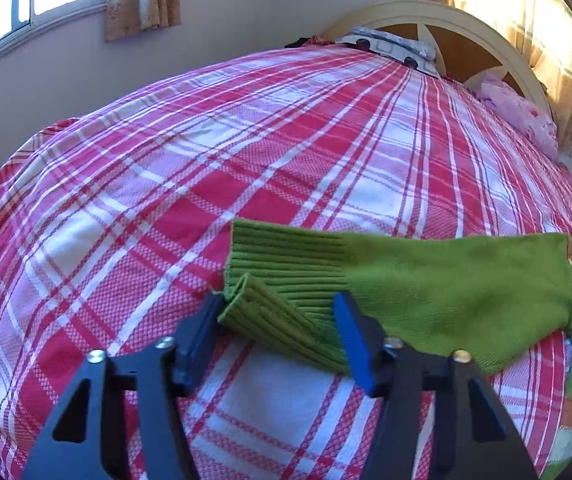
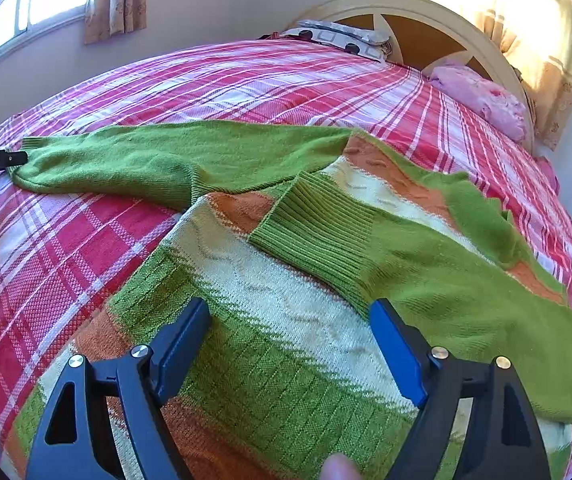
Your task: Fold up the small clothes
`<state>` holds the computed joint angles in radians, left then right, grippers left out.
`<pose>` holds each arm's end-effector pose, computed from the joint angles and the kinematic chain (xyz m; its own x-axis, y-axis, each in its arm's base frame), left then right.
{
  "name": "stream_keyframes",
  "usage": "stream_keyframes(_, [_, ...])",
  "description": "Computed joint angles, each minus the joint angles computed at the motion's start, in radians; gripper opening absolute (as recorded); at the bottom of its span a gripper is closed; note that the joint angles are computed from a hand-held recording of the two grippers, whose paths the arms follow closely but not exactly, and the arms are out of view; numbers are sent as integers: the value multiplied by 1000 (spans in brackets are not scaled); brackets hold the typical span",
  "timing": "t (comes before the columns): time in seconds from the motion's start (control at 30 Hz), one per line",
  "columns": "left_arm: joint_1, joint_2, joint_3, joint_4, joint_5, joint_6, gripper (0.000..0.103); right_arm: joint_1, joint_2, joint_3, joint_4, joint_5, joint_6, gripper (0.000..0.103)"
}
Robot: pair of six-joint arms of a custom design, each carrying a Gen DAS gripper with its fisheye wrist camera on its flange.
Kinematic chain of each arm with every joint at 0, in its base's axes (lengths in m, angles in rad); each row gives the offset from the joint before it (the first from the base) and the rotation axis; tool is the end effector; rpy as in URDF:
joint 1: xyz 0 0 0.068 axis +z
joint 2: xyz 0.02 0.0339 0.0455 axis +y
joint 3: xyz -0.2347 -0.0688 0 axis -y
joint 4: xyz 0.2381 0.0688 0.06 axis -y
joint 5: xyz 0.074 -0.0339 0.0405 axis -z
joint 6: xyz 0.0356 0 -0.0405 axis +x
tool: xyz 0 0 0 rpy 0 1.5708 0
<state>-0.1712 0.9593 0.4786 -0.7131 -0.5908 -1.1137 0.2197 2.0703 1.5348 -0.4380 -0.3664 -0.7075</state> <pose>0.1633 -0.0081 0.1525 -0.3500 -0.6958 -0.6272 -0.8489 0.5187 -0.1018 0.4150 0.1057 0.1610 -0.3533 -0.7006 -0.6200 -0.8286 0.5420 -0.1404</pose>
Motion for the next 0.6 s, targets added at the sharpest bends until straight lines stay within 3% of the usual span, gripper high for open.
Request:
stream_keyframes(0.03, [13,-24,-9,7,12,12,45,1,2,-2,4,1,7,86])
stream_keyframes(0.1, [55,-71,-28,30,52,42,12,-3,11,0,9,-3,21,89])
stream_keyframes(0.2, [101,-174,-56,35,105,42,7,-2,-1,-24,34,1,32,90])
stream_keyframes(0.6, [-81,-175,84,-6,-19,-29,6,-21,-39,-54,71,-15,71,91])
